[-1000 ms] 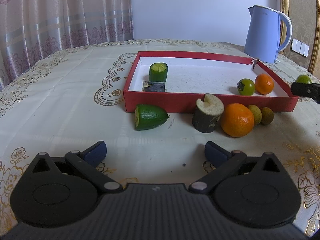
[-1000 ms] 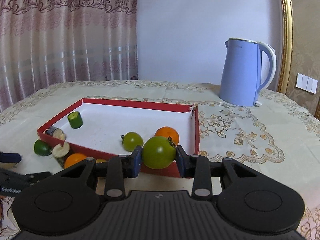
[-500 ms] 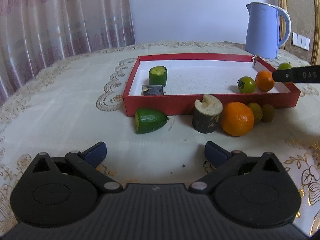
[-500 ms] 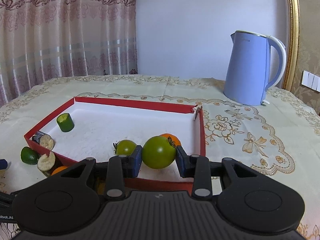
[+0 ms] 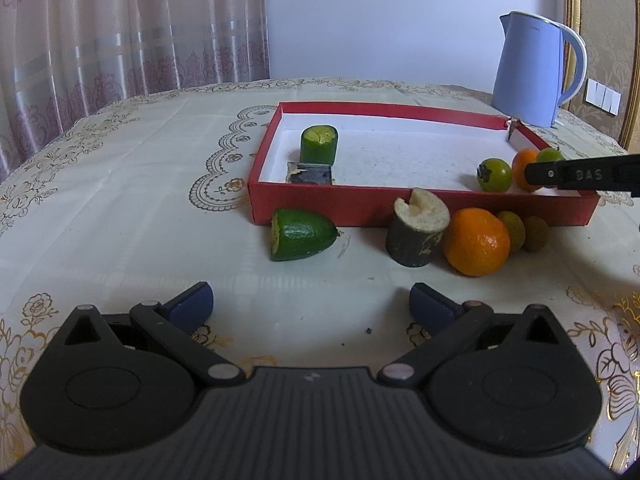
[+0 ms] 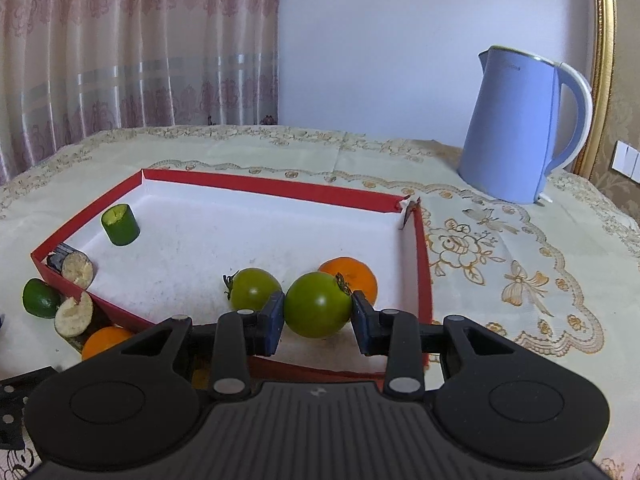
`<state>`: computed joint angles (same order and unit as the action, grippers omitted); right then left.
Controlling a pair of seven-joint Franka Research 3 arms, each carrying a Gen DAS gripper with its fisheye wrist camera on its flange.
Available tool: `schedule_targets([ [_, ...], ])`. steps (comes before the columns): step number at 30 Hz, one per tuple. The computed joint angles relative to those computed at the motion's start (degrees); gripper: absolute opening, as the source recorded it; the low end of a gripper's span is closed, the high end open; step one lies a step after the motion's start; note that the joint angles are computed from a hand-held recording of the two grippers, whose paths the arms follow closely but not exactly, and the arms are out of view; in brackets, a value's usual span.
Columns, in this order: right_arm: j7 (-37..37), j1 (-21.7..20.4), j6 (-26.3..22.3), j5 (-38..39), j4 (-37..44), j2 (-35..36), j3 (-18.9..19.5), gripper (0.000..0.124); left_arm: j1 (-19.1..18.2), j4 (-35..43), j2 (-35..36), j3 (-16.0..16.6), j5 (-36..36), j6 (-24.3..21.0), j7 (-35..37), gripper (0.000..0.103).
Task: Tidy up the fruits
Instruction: 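Lift the green tomato over the tray rim and open the right gripper, then move the left gripper to the halved green cucumber piece and grasp it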
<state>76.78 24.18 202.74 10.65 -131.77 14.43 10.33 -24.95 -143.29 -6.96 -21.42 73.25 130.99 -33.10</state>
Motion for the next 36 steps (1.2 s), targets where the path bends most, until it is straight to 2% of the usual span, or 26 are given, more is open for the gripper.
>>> schedule_targets([
  [4, -3.7, 3.6, 0.4, 4.2, 1.2, 1.0, -2.5, 0.035, 0.0, 0.0, 0.0, 0.0, 0.0, 0.0, 0.0, 0.103],
  [9, -7.9, 6.1, 1.1, 8.9, 1.9, 1.5, -3.8, 0.035, 0.0, 0.0, 0.0, 0.0, 0.0, 0.0, 0.0, 0.103],
  [12, -5.5, 3.2, 1.6, 6.6, 0.9, 1.2, -1.3, 0.035, 0.0, 0.0, 0.0, 0.0, 0.0, 0.0, 0.0, 0.103],
  [16, -4.2, 2.1, 0.6, 5.3, 0.8, 1.0, -0.7, 0.04, 0.0, 0.0, 0.0, 0.0, 0.0, 0.0, 0.0, 0.103],
  [19, -0.4, -1.5, -0.8, 0.8, -0.2, -0.1, 1.8, 0.047, 0.0, 0.0, 0.0, 0.0, -0.1, 0.0, 0.0, 0.103],
  [21, 2.2, -3.1, 0.5, -1.7, -1.8, -1.1, 2.7, 0.05, 0.0, 0.0, 0.0, 0.0, -0.1, 0.0, 0.0, 0.103],
  [24, 5.3, -3.8, 4.2, -4.4, -5.3, -2.9, 2.5, 0.064, 0.0, 0.0, 0.0, 0.0, -0.1, 0.0, 0.0, 0.103],
  [27, 10.5, -5.8, 6.5, -10.4, -8.6, -4.6, 2.4, 0.066, 0.0, 0.0, 0.0, 0.0, -0.1, 0.0, 0.0, 0.103],
  [29, 10.8, -4.9, 7.8, -10.2, -10.7, -5.6, 1.2, 0.066, 0.0, 0.0, -0.1, 0.0, -0.1, 0.0, 0.0, 0.103],
  [33, 12.9, -4.5, 7.7, -10.6, -12.9, -6.7, -0.2, 0.072, 0.0, 0.0, -0.1, 0.0, -0.1, 0.0, 0.0, 0.103],
  [36, 11.7, -3.3, 6.2, -7.3, -13.2, -6.7, -1.1, 0.073, 0.0, 0.0, -0.1, 0.0, -0.1, 0.0, 0.0, 0.103],
])
